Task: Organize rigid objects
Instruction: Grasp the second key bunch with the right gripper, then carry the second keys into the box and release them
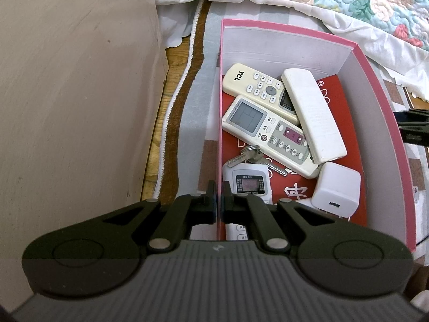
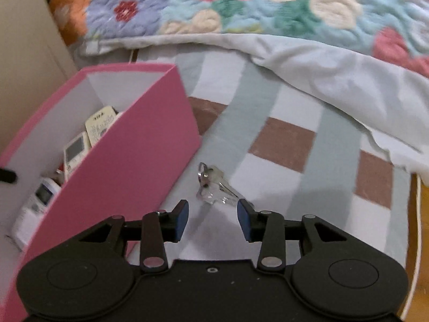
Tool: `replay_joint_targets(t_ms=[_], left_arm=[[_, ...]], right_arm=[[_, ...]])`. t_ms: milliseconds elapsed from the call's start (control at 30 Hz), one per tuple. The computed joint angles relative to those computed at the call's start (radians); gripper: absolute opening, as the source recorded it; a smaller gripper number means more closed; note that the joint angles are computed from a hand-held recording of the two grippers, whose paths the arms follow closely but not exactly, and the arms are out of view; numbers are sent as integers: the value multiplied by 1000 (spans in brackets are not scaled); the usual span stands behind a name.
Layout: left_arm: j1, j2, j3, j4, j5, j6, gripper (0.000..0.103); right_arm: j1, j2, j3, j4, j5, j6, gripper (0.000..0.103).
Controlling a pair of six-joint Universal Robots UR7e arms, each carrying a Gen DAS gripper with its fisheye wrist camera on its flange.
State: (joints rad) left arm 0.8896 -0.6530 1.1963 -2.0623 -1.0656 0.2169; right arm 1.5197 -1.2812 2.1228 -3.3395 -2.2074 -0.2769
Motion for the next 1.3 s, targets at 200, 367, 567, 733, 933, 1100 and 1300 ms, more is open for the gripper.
replay_joint_targets(t_ms=[200,367,567,733,933,1100,1300], left_arm=[[2,-5,7,-5,-5,0,3],[5,-1,-1,-2,-10,-1,3],[4,-7,16,-20,-6,10,3],[5,-8,16,-13,-7,1,3],[3,-14,29,-37,-7,2,3],[3,-16,32,-42,-5,3,2],[-14,-36,71,-78,24,48,2]], right_arm=[[-3,96,-70,-53,-23,-125,52],[-1,154,-117,-113,-88,-164,52],[16,107,-99,-62,-71,-49,24],[19,27,-25,-92,48,117,24],[95,-4,14,-168,57,121,24],[179,-4,3,-242,73,74,24],[263,40,-100,-125,51,39,24]])
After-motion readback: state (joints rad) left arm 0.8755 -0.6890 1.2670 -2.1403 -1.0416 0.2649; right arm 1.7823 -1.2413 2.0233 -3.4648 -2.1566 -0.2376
